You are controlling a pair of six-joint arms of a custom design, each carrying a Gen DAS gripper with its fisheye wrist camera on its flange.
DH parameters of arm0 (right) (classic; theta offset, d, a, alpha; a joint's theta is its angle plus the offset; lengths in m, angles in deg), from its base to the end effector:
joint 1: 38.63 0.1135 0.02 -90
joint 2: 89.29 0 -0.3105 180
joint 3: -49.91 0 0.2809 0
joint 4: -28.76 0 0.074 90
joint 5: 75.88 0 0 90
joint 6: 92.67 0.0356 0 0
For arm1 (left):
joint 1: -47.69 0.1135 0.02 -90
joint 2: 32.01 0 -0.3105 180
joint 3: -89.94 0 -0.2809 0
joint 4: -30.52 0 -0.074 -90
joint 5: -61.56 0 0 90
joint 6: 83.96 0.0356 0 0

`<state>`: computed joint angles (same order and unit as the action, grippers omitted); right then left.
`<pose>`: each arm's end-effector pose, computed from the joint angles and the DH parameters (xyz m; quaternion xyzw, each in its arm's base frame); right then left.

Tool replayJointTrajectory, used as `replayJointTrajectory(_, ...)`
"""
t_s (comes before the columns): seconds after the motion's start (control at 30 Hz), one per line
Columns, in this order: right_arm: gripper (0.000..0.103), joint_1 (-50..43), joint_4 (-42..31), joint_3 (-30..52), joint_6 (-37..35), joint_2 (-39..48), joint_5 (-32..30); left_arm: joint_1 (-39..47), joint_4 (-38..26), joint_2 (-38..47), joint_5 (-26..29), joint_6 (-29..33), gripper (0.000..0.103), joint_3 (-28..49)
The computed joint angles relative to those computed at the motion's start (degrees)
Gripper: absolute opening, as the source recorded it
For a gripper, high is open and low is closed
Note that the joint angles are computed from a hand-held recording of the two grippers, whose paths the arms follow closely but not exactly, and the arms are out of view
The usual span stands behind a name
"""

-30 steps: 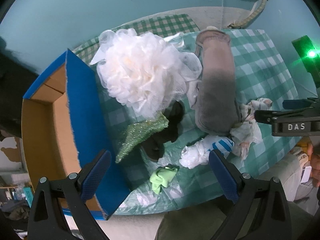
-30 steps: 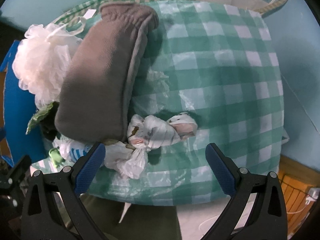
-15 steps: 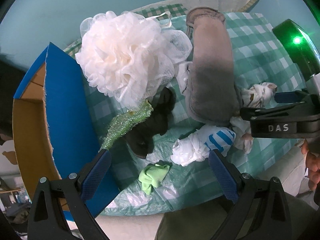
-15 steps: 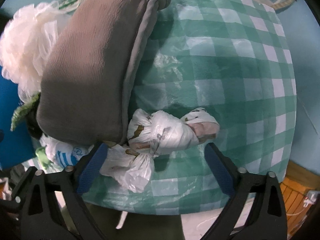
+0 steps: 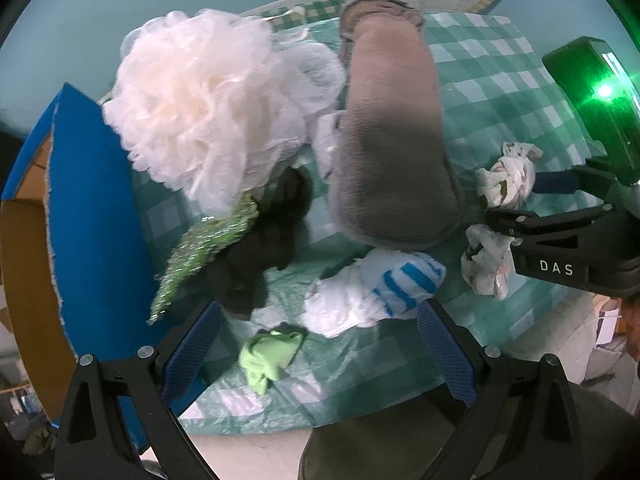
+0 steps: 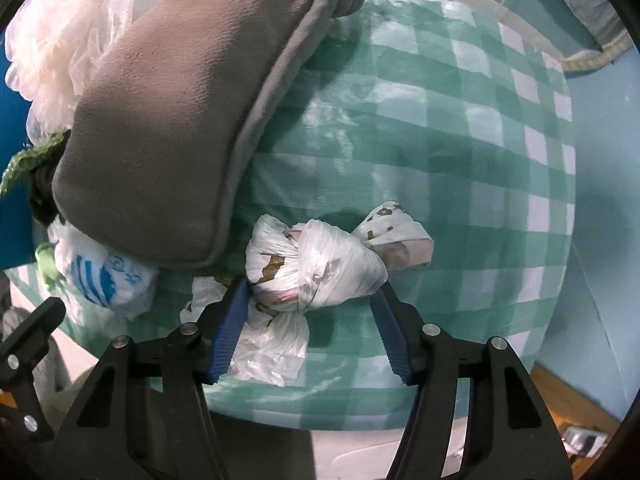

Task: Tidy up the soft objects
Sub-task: 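Grasp the white plastic bundles with the right gripper while the left gripper grasps the blue-striped bundle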

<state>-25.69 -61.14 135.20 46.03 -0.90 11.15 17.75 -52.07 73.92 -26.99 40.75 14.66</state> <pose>0.2784 0.0658 0.2993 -0.3075 -0.9508 -0.0088 0.0357 0.3443 -0.1994 0.2972 0.5345 0.8434 -0.0104 0.0546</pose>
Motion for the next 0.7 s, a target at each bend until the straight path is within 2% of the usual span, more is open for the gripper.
replayJointTrajectory(0.27,0.061,-0.33,-2.38,-0.90,-0.86,-3.33,1.26,-2.65,0.95,0.25,0.75,-0.72,0.099,-2.53)
replayJointTrajectory(0.43,0.061,-0.81,-2.41,-1.26,-1.46,-4.12,0.88,-4.44,3.24,1.05,-1.00,-2.27,0.099,-4.92)
replayJointTrajectory(0.7,0.061,-0.47,-2.76,-2.00,-2.47,-5.83,0.78,-7.48,10.91,3.23,-3.49,-5.69,0.099,-10.46)
